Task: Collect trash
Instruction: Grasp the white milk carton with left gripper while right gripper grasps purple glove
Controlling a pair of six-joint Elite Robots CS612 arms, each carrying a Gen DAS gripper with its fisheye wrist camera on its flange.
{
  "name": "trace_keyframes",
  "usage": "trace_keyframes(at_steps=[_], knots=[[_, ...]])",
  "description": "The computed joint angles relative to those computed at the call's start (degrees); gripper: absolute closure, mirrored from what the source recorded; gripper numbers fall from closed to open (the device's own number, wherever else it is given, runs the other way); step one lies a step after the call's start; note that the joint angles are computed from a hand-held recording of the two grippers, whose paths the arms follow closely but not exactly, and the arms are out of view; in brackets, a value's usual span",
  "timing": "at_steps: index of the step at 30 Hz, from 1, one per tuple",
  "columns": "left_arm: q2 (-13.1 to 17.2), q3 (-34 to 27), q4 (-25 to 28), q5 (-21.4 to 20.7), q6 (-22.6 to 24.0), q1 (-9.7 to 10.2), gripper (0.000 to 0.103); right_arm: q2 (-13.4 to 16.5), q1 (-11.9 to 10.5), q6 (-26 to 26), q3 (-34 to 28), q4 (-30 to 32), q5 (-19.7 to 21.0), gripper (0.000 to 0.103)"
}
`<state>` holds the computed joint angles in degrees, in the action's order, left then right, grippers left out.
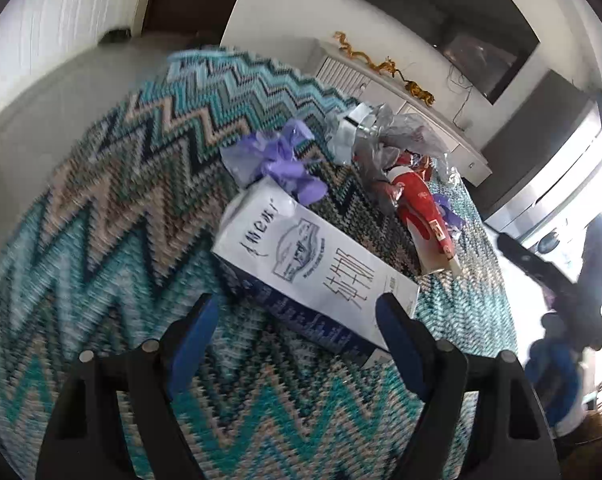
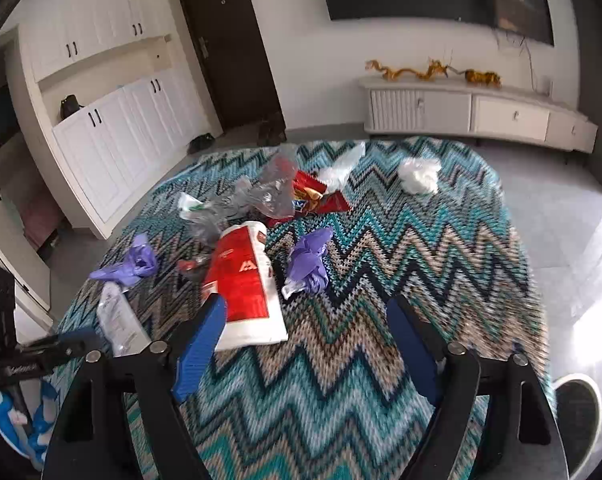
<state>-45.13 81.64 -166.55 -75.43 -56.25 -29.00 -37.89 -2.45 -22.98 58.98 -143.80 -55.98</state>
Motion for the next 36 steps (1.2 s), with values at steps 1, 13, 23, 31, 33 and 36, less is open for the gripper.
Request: trace_keyframes(at_steps=[1, 13, 23, 31, 33, 36], knots=[[0.2, -0.4, -0.2, -0.6, -0.6, 0.13, 0.023, 0.7, 0.2, 0.1, -1.1, 0.6, -0.1, 0.022], [4.5, -11.3, 12.4, -0.4, -6.3, 1.26, 0.018, 7.0, 1.2, 0.3, -11.3, 7.9, 2.6, 0.028], [7.8, -18.3, 22.3, 5.0, -1.9, 0.79, 0.022, 10.0, 1.3, 0.2, -16.4, 13.1, 3.3, 0.050], [6.9, -15.9, 19.6, 7.1, -1.5, 0.05, 0.030, 9.4, 1.5, -0.8, -15.1, 12.8, 2.8, 0.068], [6.4, -14.8, 18.2, 7.1, -1.7, -0.09, 0.032, 8.7, 1.5, -0.7, -13.7, 11.6, 2.6, 0.068], [5.1, -12.3, 15.8, 7.0, -2.7, -0.45, 0.035, 7.0, 1.0, -0.3, -10.4, 9.6, 3.4, 0.068]])
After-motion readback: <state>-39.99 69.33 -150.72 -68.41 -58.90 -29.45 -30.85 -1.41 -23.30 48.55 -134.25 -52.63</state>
